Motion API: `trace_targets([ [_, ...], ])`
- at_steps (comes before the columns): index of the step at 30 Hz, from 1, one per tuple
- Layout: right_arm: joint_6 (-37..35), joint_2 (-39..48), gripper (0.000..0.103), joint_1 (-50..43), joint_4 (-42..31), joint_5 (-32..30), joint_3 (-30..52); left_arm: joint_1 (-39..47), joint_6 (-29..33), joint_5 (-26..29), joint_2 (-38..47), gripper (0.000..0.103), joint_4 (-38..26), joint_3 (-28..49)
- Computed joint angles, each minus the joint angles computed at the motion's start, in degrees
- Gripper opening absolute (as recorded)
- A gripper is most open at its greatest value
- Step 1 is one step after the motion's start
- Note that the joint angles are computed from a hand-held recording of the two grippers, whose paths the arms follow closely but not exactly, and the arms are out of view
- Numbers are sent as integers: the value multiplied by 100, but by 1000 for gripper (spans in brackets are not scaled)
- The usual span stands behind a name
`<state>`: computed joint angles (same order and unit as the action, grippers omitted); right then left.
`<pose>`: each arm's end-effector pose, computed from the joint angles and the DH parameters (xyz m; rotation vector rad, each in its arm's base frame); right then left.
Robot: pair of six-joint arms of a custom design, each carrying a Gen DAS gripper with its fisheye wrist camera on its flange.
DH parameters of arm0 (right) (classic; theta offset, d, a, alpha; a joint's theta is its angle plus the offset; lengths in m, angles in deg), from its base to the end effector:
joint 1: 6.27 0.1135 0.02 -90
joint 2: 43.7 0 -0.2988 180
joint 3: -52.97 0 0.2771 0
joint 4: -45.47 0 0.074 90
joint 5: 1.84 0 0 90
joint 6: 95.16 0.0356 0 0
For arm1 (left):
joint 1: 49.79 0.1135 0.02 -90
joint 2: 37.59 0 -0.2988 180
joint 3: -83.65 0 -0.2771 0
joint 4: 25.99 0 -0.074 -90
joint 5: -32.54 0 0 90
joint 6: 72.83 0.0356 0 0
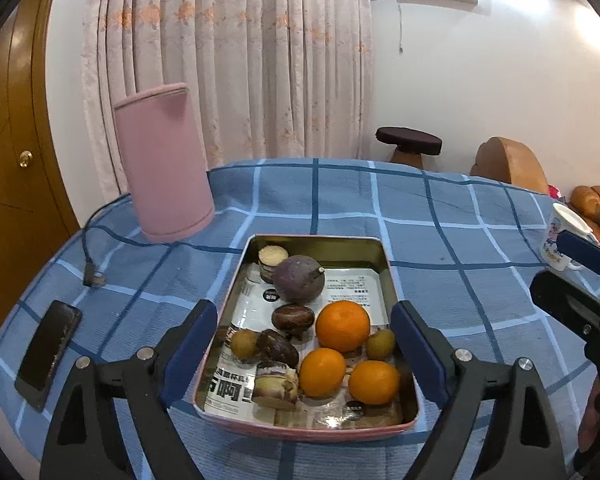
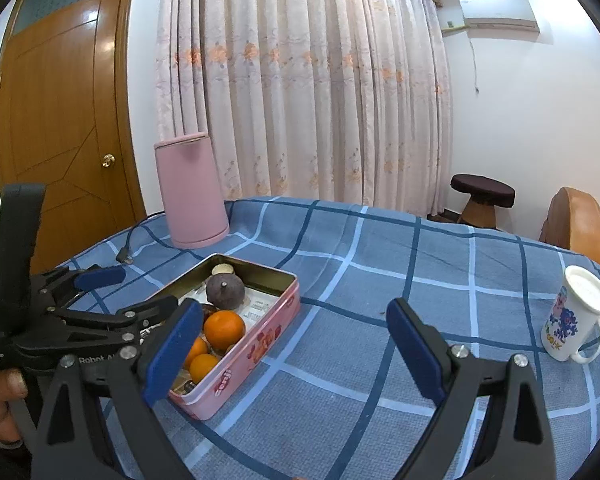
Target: Organize fruits
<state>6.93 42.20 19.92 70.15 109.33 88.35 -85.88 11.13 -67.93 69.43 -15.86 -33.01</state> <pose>0.2491 0.1082 0.1509 -0.0128 1.9898 0.0573 0.3260 -0.2296 0.1476 0.4556 2.1056 -0.2311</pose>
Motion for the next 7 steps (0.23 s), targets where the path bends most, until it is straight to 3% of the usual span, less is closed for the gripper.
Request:
trace_targets([
  [7,3,16,96,-16,-9,26,-20,-2,39,82,-26,90,76,-35],
])
